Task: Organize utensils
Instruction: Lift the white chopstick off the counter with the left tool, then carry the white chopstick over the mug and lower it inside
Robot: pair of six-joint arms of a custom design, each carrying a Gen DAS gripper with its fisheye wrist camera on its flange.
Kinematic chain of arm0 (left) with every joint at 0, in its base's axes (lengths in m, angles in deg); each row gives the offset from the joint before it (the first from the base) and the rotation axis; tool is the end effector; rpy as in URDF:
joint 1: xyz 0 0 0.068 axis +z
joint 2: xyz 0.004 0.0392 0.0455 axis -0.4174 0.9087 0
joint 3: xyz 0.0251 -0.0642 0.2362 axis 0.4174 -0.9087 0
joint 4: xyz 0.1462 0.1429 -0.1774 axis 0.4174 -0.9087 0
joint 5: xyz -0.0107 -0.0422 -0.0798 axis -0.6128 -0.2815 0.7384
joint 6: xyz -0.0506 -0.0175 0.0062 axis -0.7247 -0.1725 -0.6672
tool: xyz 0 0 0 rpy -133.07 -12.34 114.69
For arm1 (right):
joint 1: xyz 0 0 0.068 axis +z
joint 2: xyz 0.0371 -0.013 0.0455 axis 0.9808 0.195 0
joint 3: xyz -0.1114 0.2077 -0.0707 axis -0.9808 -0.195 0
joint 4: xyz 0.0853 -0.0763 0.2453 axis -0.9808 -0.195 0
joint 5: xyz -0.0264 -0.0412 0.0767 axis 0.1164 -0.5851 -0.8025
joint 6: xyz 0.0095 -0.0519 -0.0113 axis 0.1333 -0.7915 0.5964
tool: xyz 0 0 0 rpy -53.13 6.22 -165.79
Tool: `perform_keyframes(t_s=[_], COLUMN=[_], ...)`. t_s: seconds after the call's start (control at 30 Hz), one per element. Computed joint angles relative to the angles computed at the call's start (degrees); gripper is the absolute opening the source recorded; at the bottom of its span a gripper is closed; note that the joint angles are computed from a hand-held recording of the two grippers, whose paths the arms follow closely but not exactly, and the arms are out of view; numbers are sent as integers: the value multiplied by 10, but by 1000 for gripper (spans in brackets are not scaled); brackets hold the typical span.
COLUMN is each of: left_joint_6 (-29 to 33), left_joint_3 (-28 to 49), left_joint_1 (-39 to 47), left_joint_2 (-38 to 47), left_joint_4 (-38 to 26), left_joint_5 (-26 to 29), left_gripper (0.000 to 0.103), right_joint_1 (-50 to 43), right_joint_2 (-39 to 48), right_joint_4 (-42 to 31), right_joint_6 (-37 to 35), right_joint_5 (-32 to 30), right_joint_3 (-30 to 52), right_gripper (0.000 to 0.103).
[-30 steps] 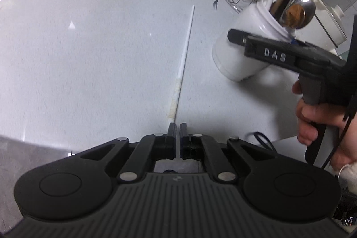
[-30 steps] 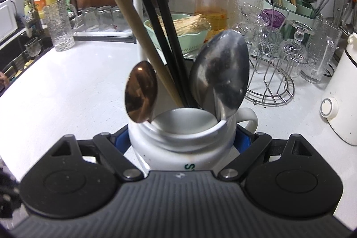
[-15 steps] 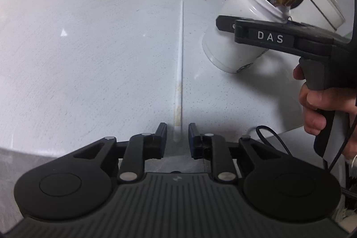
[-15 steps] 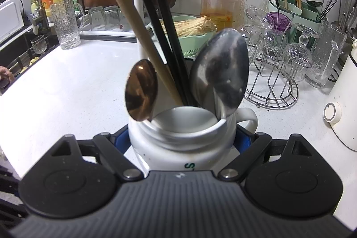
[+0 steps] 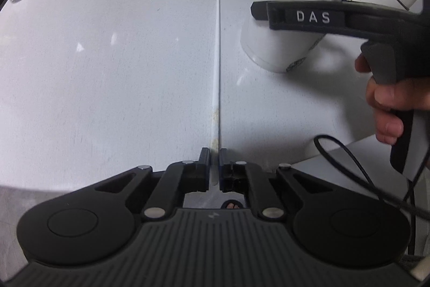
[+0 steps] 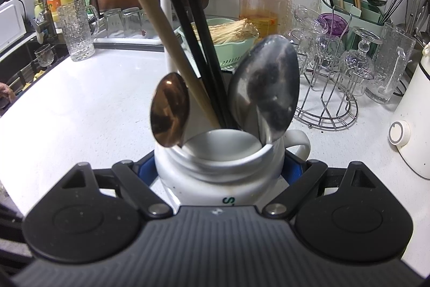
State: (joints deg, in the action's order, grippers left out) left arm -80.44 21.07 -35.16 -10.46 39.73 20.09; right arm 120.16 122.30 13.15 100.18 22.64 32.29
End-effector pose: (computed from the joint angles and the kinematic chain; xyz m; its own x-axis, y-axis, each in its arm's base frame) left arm 0.2678 -0.0568 0.1948 -0.8985 0.1745 -0.4029 0.2657 0.9466 -0.1827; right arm 0.3151 0.2585 0.1814 -0.5716 -0.1492 -0.8068 -0.2141 0.9764 -0.0289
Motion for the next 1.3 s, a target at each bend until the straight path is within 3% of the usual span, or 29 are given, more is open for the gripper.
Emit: perform_keyframes(t_s=[0.33,0.47,0.5,0.9,1.0,1.03,1.3], left_joint_6=[-13,-4,-1,-14,-31,-31,12], left_joint_3=[-34,-28,-30,-2,5,10,85], left_joint_1=[32,33,32,67,66,67,86], left_joint_2=[-56,-56,-55,25,39,43,40], left_joint_4=[-49,-68,-67,-60,-53,-56,-131], left_joint_5=[48,43,37,96,96,99,85], left_gripper=[9,32,32,32,21,14,8], right_joint_1=[-1,-1,-1,5,5,4,9], right_joint_2=[-3,-4,-3,0,2,1,3], right_joint_4=[9,9,9,4,0,-1,1], right_joint_6=[-6,-5,-4,7,5,6,15], right_joint_5=[-3,-4,-3,9,8,8,18], right_joint_3=[-7,-8,-7,-2,2,2,2], right_gripper=[91,91,91,91,92,92,92])
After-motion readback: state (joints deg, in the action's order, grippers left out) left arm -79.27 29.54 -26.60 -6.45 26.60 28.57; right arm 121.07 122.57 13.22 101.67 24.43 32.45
